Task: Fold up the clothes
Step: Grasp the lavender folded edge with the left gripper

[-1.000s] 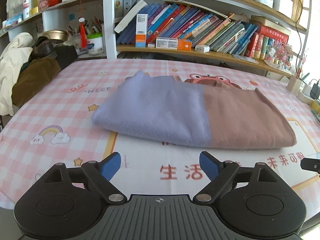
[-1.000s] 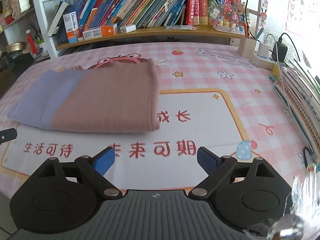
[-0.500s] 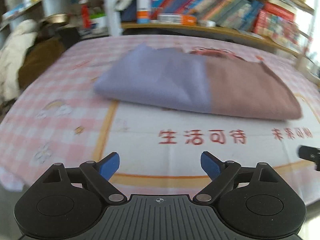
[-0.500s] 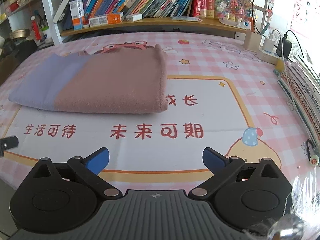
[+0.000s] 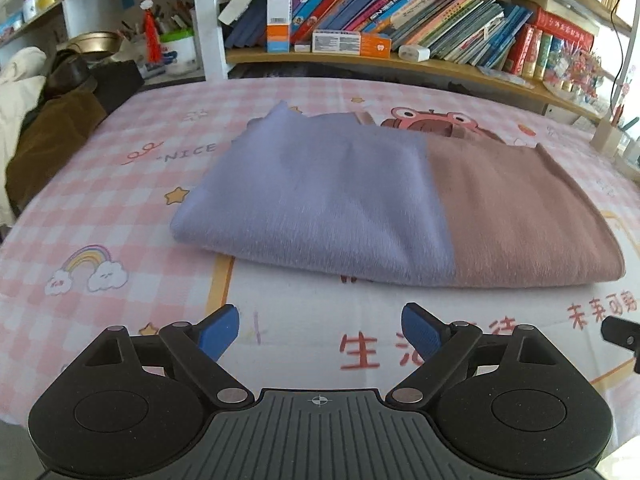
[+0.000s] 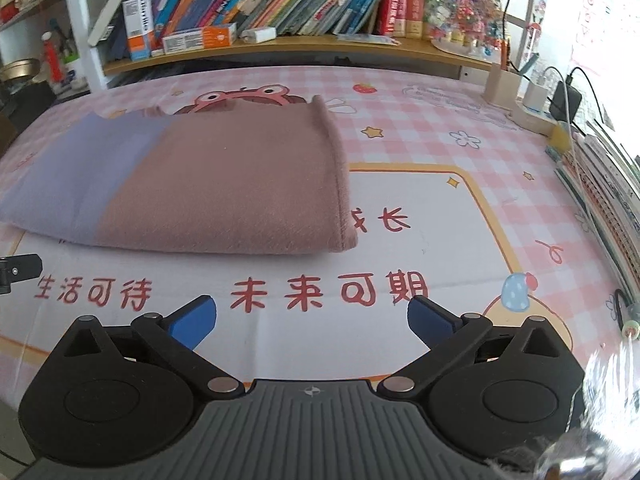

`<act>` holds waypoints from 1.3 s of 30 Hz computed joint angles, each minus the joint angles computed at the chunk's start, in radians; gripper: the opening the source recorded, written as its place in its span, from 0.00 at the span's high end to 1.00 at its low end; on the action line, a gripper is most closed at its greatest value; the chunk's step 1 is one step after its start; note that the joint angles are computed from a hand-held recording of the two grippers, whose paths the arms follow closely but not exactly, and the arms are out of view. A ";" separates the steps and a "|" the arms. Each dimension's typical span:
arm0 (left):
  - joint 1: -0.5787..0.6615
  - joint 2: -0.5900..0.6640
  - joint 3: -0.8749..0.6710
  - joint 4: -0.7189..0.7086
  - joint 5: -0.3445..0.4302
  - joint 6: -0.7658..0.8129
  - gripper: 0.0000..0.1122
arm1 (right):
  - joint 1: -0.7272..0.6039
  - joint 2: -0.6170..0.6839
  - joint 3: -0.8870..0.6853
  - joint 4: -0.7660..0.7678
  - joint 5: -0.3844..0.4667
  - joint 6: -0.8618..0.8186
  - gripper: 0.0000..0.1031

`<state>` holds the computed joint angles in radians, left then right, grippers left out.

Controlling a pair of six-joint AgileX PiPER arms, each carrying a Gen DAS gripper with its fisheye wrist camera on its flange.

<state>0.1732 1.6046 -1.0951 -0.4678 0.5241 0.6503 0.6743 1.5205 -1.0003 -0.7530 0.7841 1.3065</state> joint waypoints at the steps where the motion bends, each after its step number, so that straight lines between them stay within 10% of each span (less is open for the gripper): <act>1: 0.012 0.014 -0.016 -0.033 0.016 0.026 0.19 | 0.000 0.008 -0.007 0.002 0.004 0.003 0.00; 12: 0.285 0.318 -0.315 -0.549 0.400 -0.068 0.22 | 0.012 0.082 -0.097 -0.005 0.073 0.016 0.00; 18: 0.288 0.404 -0.389 -0.590 0.398 -0.216 0.41 | 0.016 0.102 -0.130 -0.007 0.124 0.033 0.00; 30: 0.303 0.502 -0.489 -0.654 0.418 -0.435 0.45 | 0.001 0.103 -0.142 0.052 0.161 0.060 0.00; 34: 0.303 0.530 -0.526 -0.606 0.420 -0.505 0.77 | -0.007 0.087 -0.132 0.045 0.156 0.122 0.01; 39: 0.289 0.569 -0.643 -0.487 0.467 -0.592 0.86 | -0.029 0.085 -0.142 0.068 0.140 0.168 0.03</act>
